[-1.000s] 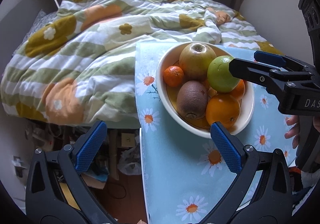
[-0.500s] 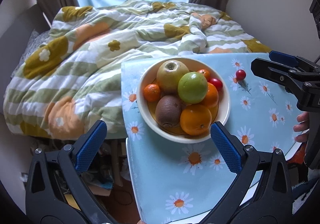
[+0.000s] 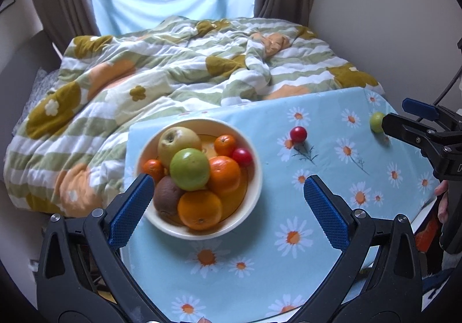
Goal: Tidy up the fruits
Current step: 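Withdraw both tools toward the last red plum and green lime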
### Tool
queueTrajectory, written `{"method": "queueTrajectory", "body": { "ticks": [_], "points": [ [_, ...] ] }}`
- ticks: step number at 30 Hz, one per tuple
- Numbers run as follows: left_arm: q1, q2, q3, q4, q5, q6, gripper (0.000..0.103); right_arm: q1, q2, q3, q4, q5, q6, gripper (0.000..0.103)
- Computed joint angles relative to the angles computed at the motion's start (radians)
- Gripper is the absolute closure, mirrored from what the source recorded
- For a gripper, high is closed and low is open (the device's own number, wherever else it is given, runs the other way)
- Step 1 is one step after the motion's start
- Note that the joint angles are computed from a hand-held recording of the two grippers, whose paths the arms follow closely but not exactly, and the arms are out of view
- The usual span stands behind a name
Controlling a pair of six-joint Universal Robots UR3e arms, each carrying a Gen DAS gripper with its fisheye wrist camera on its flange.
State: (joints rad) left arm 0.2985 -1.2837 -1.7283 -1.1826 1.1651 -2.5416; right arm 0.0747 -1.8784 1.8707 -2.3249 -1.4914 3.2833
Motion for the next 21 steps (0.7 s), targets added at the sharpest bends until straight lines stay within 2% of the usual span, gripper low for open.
{"method": "queueTrajectory", "body": {
  "ticks": [6,11,15,21],
  "points": [
    [-0.237,-0.088,0.018,0.132,0.113,-0.21,0.0,-0.266,-0.217,0.116,0.15,0.125,-0.196,0.001],
    [-0.404,-0.203,0.052,0.219,0.211,-0.354,0.0,-0.559,-0.365,0.18,0.327,0.276,-0.419,0.001],
    [-0.494,-0.3,0.081,0.276,0.262,-0.44,0.0,-0.713,-0.394,0.211,0.414,0.334,-0.573,0.001],
    [-0.574,-0.45,0.133,0.365,0.32,-0.547,0.0,-0.824,-0.349,0.273,0.403,0.353,-0.698,0.001]
  ]
}}
